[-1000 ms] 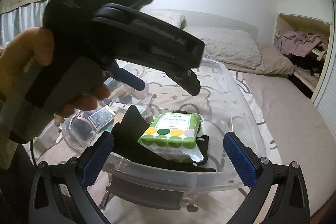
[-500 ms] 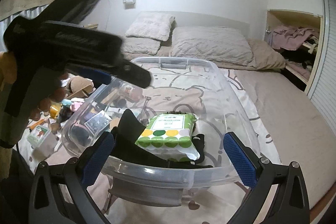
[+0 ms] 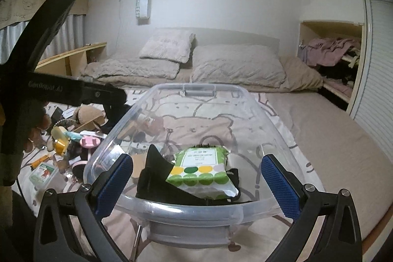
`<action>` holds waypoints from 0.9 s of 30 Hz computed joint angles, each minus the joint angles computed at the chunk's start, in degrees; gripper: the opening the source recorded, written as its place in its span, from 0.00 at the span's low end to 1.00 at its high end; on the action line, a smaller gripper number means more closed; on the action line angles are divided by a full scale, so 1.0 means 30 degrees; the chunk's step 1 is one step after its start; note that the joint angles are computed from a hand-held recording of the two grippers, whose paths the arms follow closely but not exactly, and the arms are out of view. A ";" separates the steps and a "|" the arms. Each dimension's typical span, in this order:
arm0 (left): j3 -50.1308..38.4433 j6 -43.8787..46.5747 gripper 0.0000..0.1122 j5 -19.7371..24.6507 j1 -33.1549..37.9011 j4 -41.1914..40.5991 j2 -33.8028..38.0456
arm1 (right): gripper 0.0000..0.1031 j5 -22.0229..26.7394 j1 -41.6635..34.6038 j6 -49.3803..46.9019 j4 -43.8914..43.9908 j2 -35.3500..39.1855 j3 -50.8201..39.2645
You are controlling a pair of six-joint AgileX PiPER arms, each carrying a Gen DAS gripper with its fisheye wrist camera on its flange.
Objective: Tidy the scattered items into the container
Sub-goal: 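Withdraw both grippers from the clear bin toward the item pile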
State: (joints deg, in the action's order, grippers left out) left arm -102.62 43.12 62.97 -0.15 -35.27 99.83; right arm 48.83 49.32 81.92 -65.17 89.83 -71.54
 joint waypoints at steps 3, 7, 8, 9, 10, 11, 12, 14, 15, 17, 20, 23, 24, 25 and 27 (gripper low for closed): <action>0.1239 0.1362 0.92 -0.0760 0.0521 -0.0738 -0.0724 | 1.00 0.0740 0.0458 0.1033 -0.0867 0.0221 -0.0089; 0.2649 0.3228 0.92 -0.1356 0.1338 -0.2062 -0.1545 | 1.00 0.1471 0.0939 0.2116 -0.1650 0.0496 -0.0248; 0.2956 0.3670 0.92 -0.1429 0.1551 -0.2404 -0.1722 | 1.00 0.1669 0.1070 0.2332 -0.1814 0.0566 -0.0308; 0.3236 0.4153 0.92 -0.1426 0.1856 -0.2830 -0.1896 | 1.00 0.1827 0.1181 0.2454 -0.1869 0.0637 -0.0399; 0.3462 0.4470 0.92 -0.1430 0.2062 -0.3134 -0.2040 | 1.00 0.1937 0.1246 0.2417 -0.1746 0.0725 -0.0551; 0.3641 0.4797 0.92 -0.1396 0.2309 -0.3470 -0.2162 | 1.00 0.2013 0.1286 0.2319 -0.1560 0.0810 -0.0719; 0.3907 0.5250 0.92 -0.1362 0.2633 -0.3925 -0.2324 | 1.00 0.2126 0.1351 0.2310 -0.1467 0.0900 -0.0860; 0.4351 0.5924 0.92 -0.1381 0.3135 -0.4570 -0.2576 | 1.00 0.2511 0.1587 0.2590 -0.1536 0.1076 -0.1059; 0.4622 0.6337 0.92 -0.1380 0.3473 -0.4960 -0.2733 | 1.00 0.2704 0.1721 0.2740 -0.1564 0.1144 -0.1134; 0.4888 0.6794 0.92 -0.1366 0.3884 -0.5374 -0.2896 | 1.00 0.2989 0.1974 0.2994 -0.1638 0.1242 -0.1272; 0.5570 0.7867 0.92 -0.1614 0.4580 -0.6280 -0.3276 | 1.00 0.3417 0.2307 0.3342 -0.1871 0.1373 -0.1443; 0.6010 0.8882 0.92 -0.1574 0.5231 -0.7120 -0.3471 | 1.00 0.3964 0.2700 0.3775 -0.2200 0.1467 -0.1589; 0.6045 0.9075 0.92 -0.1444 0.5448 -0.7302 -0.3476 | 1.00 0.4131 0.2814 0.3974 -0.2306 0.1481 -0.1602; 0.6088 0.9340 0.92 -0.1252 0.5721 -0.7563 -0.3471 | 1.00 0.4258 0.2909 0.4188 -0.2423 0.1489 -0.1601; 0.6322 0.9863 0.92 -0.1129 0.6161 -0.7964 -0.3568 | 1.00 0.4486 0.3102 0.4494 -0.2583 0.1530 -0.1655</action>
State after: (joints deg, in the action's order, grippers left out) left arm -83.66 72.71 59.58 18.34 -59.16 89.13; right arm 62.29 58.62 95.40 -72.92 94.42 -76.50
